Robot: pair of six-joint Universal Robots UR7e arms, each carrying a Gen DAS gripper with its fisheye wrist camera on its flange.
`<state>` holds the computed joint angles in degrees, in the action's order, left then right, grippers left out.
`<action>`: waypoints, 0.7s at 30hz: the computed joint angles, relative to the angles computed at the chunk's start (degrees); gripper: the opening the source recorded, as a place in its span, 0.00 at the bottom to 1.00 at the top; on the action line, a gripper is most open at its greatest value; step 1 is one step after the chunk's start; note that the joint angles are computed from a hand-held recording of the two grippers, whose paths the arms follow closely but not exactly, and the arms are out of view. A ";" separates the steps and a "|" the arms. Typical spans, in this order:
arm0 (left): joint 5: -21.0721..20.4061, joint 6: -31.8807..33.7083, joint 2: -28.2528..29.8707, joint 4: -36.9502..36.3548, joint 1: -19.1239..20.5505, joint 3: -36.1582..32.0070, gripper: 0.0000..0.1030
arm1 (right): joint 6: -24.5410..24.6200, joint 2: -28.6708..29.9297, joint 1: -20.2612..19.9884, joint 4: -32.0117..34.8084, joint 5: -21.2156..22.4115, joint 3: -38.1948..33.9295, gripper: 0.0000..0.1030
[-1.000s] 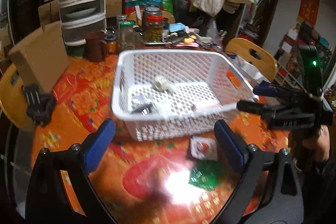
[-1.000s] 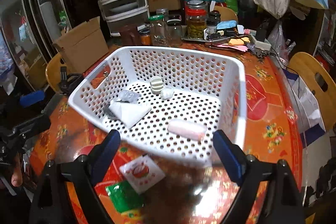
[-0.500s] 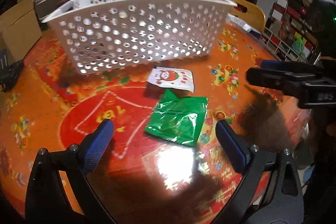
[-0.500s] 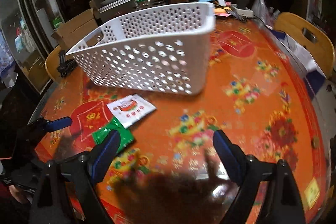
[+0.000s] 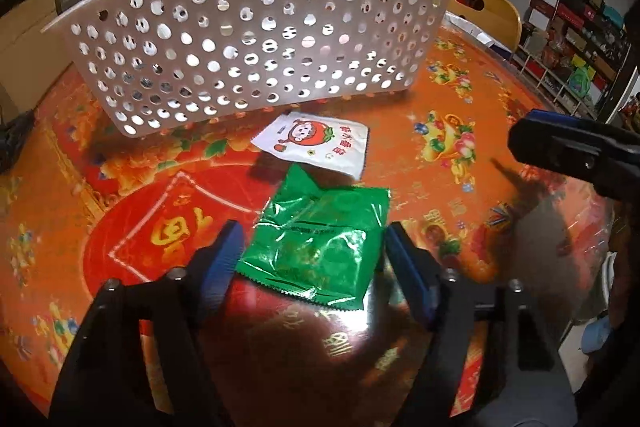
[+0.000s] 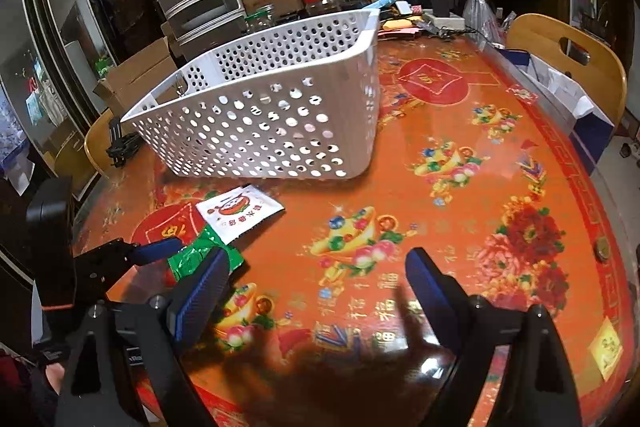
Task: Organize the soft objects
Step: 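Grasp the green foil packet with the left tool while the right tool grasps the white snack packet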
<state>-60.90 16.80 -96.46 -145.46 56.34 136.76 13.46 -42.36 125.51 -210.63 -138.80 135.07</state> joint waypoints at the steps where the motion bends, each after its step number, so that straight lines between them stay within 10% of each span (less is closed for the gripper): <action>1: -0.09 0.43 -0.12 -0.37 0.14 0.21 0.62 | -0.16 0.29 -0.14 0.28 0.32 -0.47 0.87; 10: 0.05 4.92 -3.87 0.67 5.18 -1.21 0.55 | -5.42 5.90 -2.53 7.03 5.98 -9.70 0.87; 21: -3.28 9.32 -3.23 -1.24 13.06 -5.68 0.55 | -9.37 12.14 -3.61 18.04 0.81 -20.81 0.72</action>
<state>-64.19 26.11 -99.69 -146.70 69.40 131.08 4.09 -30.22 121.90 -192.59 -137.99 114.26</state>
